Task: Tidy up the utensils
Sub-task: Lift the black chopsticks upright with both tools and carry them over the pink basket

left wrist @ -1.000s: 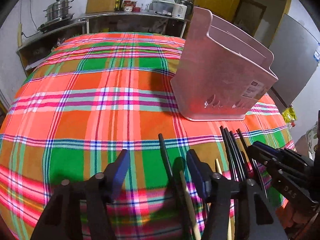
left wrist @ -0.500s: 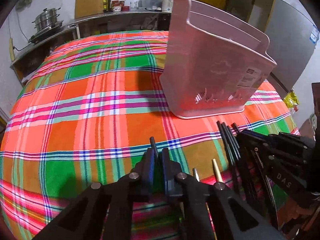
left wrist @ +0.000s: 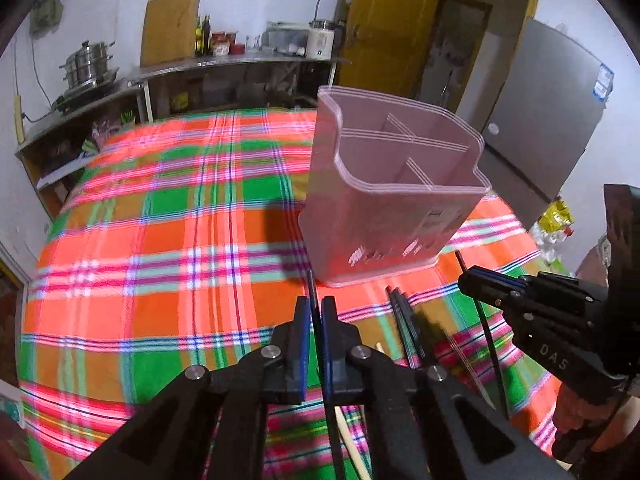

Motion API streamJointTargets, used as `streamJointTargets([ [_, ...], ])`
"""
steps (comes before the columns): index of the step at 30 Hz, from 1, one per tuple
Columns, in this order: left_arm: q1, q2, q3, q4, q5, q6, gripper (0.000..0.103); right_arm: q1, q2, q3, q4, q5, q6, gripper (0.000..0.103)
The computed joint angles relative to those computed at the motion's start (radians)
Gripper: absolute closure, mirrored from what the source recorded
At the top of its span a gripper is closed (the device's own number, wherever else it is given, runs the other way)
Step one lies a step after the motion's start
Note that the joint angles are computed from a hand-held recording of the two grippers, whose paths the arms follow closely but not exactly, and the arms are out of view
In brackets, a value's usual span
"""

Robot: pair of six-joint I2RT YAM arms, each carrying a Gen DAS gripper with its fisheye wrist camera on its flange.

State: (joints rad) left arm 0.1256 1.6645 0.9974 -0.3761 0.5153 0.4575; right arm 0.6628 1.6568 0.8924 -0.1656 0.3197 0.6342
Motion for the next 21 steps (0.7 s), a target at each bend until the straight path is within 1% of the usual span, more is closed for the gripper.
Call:
streamJointTargets([
  [9, 0.058, -0.169, 0.049, -0.142, 0.084, 0.047, 0.099, 0.068, -0.194, 0.017, -0.118, 0.109, 0.0, 0.098],
  [14, 0.081, -0.246, 0.08, -0.214, 0.12, 0.069, 0.099, 0.117, -0.264, 0.04, -0.181, 0.172, 0.002, 0.098],
  [21, 0.104, -0.313, 0.115, -0.292, 0.154, 0.094, 0.099, 0.17, -0.325, 0.074, -0.246, 0.241, -0.001, 0.098],
])
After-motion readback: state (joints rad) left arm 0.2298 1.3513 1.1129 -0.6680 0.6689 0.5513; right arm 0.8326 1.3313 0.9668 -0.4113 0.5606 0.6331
